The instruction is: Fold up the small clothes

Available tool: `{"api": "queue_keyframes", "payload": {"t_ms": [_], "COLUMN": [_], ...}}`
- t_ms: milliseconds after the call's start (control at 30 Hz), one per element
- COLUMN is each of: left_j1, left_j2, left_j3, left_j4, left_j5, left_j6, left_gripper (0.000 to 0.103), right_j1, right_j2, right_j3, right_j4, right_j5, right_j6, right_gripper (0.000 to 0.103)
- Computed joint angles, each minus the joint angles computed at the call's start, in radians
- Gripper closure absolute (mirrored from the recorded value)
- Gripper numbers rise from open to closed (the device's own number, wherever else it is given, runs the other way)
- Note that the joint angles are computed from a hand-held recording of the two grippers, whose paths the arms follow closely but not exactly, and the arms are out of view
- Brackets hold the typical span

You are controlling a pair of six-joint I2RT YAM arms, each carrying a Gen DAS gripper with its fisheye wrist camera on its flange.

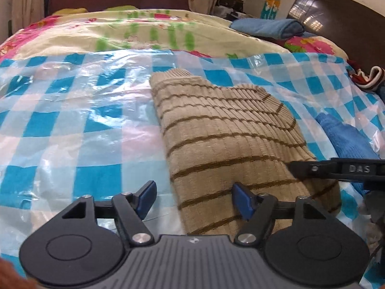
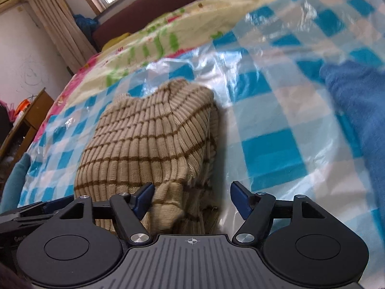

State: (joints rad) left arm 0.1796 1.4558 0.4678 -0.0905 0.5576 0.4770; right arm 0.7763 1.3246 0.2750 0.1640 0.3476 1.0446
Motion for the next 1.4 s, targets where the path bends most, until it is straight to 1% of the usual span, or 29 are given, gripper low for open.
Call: {"api": "queue_keyframes", "payload": {"t_ms": [67, 167, 233, 267, 333, 400, 467, 500, 533, 567, 600, 633, 667, 700, 733, 767, 800, 833, 867, 967, 1000, 1033, 1100, 1133, 1200, 1300, 1333, 1400], "left_j1": [-0.013, 0.01, 0.01, 0.002, -0.019, -0.051, -0.072, -0.076, -0.071, -0.061, -0.052, -0.042, -0.032, -0.017, 0.0, 0.019, 0.032, 0.055, 0.083, 0.194, 0.256, 0.306, 0.404, 0.455, 0.533, 0.62, 0.634, 0.645], "left_j2": [0.027, 0.044, 0.069, 0.083, 0.108, 0.12, 0.114, 0.111, 0.108, 0.105, 0.099, 0.097, 0.102, 0.108, 0.113, 0.112, 0.11, 0.105, 0.098, 0.073, 0.08, 0.089, 0.107, 0.121, 0.153, 0.173, 0.167, 0.152], "left_j3": [0.017, 0.023, 0.031, 0.033, 0.032, 0.018, -0.003, -0.006, -0.001, 0.008, 0.007, 0.009, 0.017, 0.029, 0.043, 0.055, 0.063, 0.073, 0.081, 0.102, 0.125, 0.143, 0.17, 0.187, 0.225, 0.273, 0.28, 0.292], "left_j4": [-0.011, -0.022, -0.02, -0.01, 0.017, 0.063, 0.104, 0.106, 0.086, 0.057, 0.049, 0.037, 0.021, -0.007, -0.041, -0.073, -0.097, -0.134, -0.175, -0.304, -0.368, -0.409, -0.463, -0.494, -0.556, -0.642, -0.653, -0.662], "left_j5": [0.001, 0.034, 0.035, 0.029, 0.019, -0.004, -0.018, -0.014, 0.005, 0.025, 0.033, 0.044, 0.054, 0.069, 0.085, 0.101, 0.11, 0.122, 0.133, 0.152, 0.16, 0.162, 0.146, 0.136, 0.128, 0.15, 0.165, 0.204], "left_j6": [0.008, 0.022, 0.017, 0.006, -0.008, -0.017, -0.02, -0.019, -0.01, -0.002, 0.004, 0.018, 0.025, 0.032, 0.04, 0.051, 0.062, 0.09, 0.13, 0.276, 0.347, 0.402, 0.502, 0.558, 0.65, 0.766, 0.785, 0.795], "left_gripper": [0.026, 0.026, 0.022, 0.021, 0.012, 0.01, 0.011, 0.017, 0.029, 0.03, 0.033, 0.037, 0.039, 0.042, 0.046, 0.047, 0.049, 0.051, 0.052, 0.053, 0.054, 0.054, 0.054, 0.054, 0.054, 0.054, 0.054, 0.054], "right_j1": [-0.016, -0.028, -0.043, -0.051, -0.058, -0.069, -0.079, -0.077, -0.074, -0.072, -0.073, -0.066, -0.059, -0.055, -0.054, -0.061, -0.06, -0.039, -0.01, 0.063, 0.095, 0.124, 0.179, 0.205, 0.254, 0.284, 0.288, 0.304], "right_j2": [0.025, -0.017, -0.019, -0.004, 0.021, 0.052, 0.069, 0.071, 0.066, 0.057, 0.053, 0.05, 0.051, 0.051, 0.052, 0.057, 0.062, 0.064, 0.062, 0.082, 0.101, 0.128, 0.196, 0.223, 0.249, 0.188, 0.156, 0.09], "right_j3": [-0.009, -0.041, -0.062, -0.059, -0.051, -0.037, -0.031, -0.034, -0.041, -0.05, -0.061, -0.068, -0.067, -0.07, -0.074, -0.09, -0.098, -0.087, -0.064, -0.024, 0.002, 0.028, 0.093, 0.129, 0.184, 0.19, 0.189, 0.216], "right_j4": [0.043, 0.062, 0.095, 0.107, 0.124, 0.135, 0.149, 0.156, 0.16, 0.169, 0.187, 0.198, 0.196, 0.202, 0.212, 0.258, 0.285, 0.272, 0.234, 0.224, 0.216, 0.217, 0.221, 0.201, 0.138, 0.018, -0.028, -0.169], "right_j5": [-0.02, -0.039, -0.06, -0.07, -0.083, -0.098, -0.11, -0.109, -0.108, -0.116, -0.129, -0.128, -0.121, -0.124, -0.13, -0.164, -0.184, -0.173, -0.158, -0.159, -0.154, -0.155, -0.173, -0.177, -0.166, -0.114, -0.096, -0.042], "right_j6": [0.006, 0.019, 0.01, 0.005, -0.004, -0.015, -0.019, -0.018, -0.013, -0.007, 0.001, 0.015, 0.022, 0.028, 0.041, 0.058, 0.077, 0.082, 0.077, 0.095, 0.096, 0.096, 0.089, 0.082, 0.067, 0.106, 0.122, 0.152], "right_gripper": [0.03, 0.031, 0.03, 0.028, 0.025, 0.023, 0.023, 0.023, 0.025, 0.031, 0.035, 0.038, 0.044, 0.046, 0.057, 0.063, 0.064, 0.064, 0.065, 0.066, 0.066, 0.066, 0.066, 0.066, 0.066, 0.066, 0.066, 0.066]}}
